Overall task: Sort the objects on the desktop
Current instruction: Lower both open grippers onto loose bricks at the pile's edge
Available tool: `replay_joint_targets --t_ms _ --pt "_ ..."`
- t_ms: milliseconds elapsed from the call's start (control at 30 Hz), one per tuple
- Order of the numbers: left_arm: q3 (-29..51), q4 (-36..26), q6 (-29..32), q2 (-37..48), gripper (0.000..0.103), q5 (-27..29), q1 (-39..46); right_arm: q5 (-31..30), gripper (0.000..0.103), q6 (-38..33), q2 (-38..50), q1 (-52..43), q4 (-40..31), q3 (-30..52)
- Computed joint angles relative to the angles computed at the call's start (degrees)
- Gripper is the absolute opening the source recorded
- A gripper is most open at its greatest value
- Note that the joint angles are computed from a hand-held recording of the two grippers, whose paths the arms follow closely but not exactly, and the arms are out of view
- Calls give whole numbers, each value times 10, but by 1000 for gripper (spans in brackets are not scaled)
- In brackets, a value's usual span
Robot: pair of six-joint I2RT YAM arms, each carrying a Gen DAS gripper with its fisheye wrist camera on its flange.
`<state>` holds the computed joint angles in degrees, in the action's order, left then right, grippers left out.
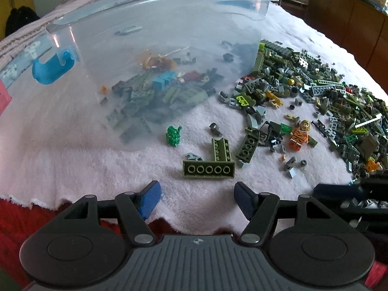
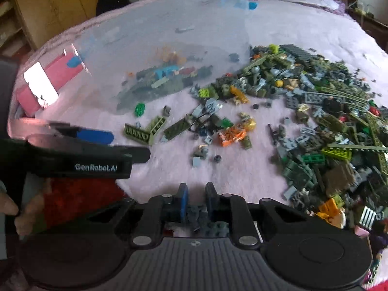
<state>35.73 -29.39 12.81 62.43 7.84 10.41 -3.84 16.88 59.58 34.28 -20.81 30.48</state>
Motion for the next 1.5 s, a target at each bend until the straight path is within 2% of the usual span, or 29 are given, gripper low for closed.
replay_joint_targets --t_ms 167,367,467,600,700,867,1000,1067,1100,1133,1200,1300,1500 --pt "-10 -2 2 -15 68 -4 0 10 19 -6 26 -22 46 14" --pt "-6 -9 6 -15 69 0 6 -9 19 -42 144 -29 113 67" --pt "-5 -11 8 -17 69 0 15 -15 19 -48 194 -27 118 90" --pt "-1 -11 11 -14 69 4 35 -52 20 -66 167 -24 101 70" --pt "0 -8 11 -7 70 11 42 -72 20 -79 108 -19 73 39" --pt "-6 -6 12 -16 70 0 32 -49 20 -46 20 -27 59 -2" --pt "-7 -10 6 -29 70 -1 22 -27 20 -46 27 -45 76 -2" --pt "-12 -9 4 -43 66 2 13 -15 20 -43 39 -52 93 -2" --pt "-16 -8 4 -51 56 6 8 -8 16 -39 42 -53 103 -4" --pt "-23 -5 5 -64 38 12 0 -2 9 -37 42 -56 109 -8" --pt "-39 6 16 -86 26 9 -27 20 8 -37 42 -53 114 -12" --pt "-56 29 25 -100 21 3 -64 16 8 -47 37 -58 113 -19" --pt "-58 63 30 -68 15 17 -97 27 9 -69 36 -43 110 -24"
